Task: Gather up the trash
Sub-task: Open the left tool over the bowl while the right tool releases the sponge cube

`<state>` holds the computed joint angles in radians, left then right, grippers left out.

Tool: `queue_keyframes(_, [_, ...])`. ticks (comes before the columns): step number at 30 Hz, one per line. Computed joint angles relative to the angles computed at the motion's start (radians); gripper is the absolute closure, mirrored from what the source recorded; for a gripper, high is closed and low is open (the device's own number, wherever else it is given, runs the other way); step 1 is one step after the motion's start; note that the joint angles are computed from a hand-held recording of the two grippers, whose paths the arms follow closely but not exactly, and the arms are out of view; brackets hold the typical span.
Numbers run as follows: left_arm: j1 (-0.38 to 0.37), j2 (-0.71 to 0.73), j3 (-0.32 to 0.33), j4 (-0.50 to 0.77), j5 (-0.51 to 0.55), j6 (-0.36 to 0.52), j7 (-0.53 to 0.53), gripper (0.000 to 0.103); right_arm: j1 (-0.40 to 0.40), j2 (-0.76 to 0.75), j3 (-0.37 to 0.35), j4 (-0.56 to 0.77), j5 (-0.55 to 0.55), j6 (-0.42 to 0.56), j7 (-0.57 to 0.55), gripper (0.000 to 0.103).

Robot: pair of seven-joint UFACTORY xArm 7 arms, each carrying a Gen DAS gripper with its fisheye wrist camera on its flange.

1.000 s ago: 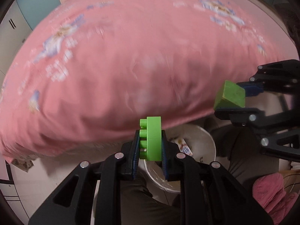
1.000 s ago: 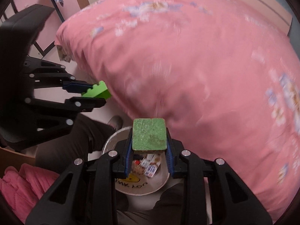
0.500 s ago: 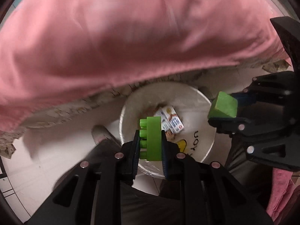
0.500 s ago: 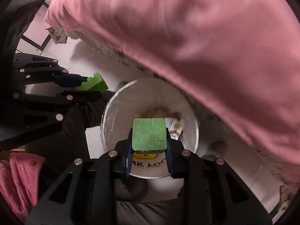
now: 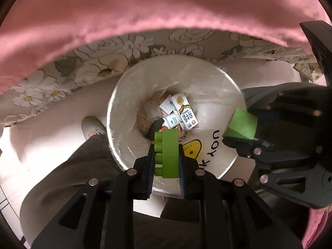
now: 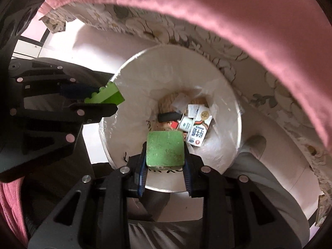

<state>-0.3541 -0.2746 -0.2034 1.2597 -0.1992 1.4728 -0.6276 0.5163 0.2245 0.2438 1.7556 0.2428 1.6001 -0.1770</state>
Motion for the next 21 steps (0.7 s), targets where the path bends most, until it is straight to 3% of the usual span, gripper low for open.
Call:
queue_keyframes(10, [0.008, 0.006, 0.025, -0.086, -0.088, -0.057, -0.013, 0.08, 0.005, 0.045, -0.005, -0.043, 0.004, 0.034, 0.102, 0.072])
queue_keyframes(21, [0.013, 0.038, 0.035, -0.133, -0.129, -0.083, -0.003, 0.08, 0.018, 0.095, -0.001, -0.05, -0.017, 0.034, 0.143, 0.072])
